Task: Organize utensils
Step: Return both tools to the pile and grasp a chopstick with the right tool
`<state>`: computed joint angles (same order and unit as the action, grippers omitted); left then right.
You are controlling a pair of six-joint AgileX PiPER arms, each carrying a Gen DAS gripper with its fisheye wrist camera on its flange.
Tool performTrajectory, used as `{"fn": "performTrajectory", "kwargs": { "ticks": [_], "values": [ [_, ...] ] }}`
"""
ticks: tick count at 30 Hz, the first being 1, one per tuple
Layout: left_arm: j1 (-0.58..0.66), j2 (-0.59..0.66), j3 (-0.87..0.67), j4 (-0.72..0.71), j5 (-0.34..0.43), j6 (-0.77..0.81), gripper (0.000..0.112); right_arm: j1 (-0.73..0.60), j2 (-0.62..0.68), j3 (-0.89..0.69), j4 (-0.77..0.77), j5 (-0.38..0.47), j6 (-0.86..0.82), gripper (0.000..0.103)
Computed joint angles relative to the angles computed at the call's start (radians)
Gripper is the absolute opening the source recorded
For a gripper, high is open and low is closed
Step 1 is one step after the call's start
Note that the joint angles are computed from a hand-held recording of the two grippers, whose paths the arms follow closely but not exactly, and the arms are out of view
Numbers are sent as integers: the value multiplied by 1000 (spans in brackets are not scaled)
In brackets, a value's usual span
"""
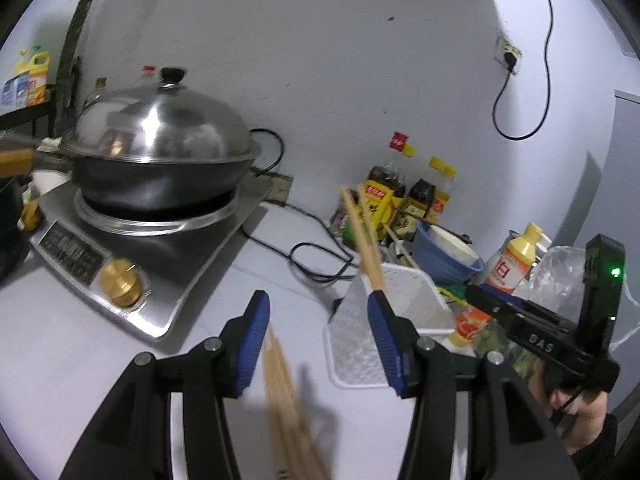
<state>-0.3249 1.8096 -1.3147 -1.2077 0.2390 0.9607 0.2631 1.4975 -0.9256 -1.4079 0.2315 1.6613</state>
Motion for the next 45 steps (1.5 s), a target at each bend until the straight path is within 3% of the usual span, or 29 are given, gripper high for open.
{"fn": "performTrajectory", "kwargs": {
  "ticks": [9, 12, 15, 26, 34, 39, 45],
  "values": [
    [128, 4, 106, -184, 68, 199, 51, 137, 59, -14, 172, 118, -122, 37],
    [171, 12, 131, -237, 94, 257, 51, 172, 84, -14, 190, 139, -115, 39],
    [209, 18, 147, -251, 119, 277, 51, 226, 99, -19, 155, 213, -60, 39],
    [284, 5, 232, -381, 141, 476, 51, 298, 227, -96, 319, 204, -178, 39],
    [335, 16, 260, -414, 157, 523, 51, 321, 360, -193, 468, 191, -315, 39],
    [357, 21, 266, -405, 176, 520, 51, 322, 422, -246, 536, 191, -381, 28],
    [357, 20, 266, -398, 175, 510, 51, 317, 466, -286, 590, 192, -453, 24]
  ]
}}
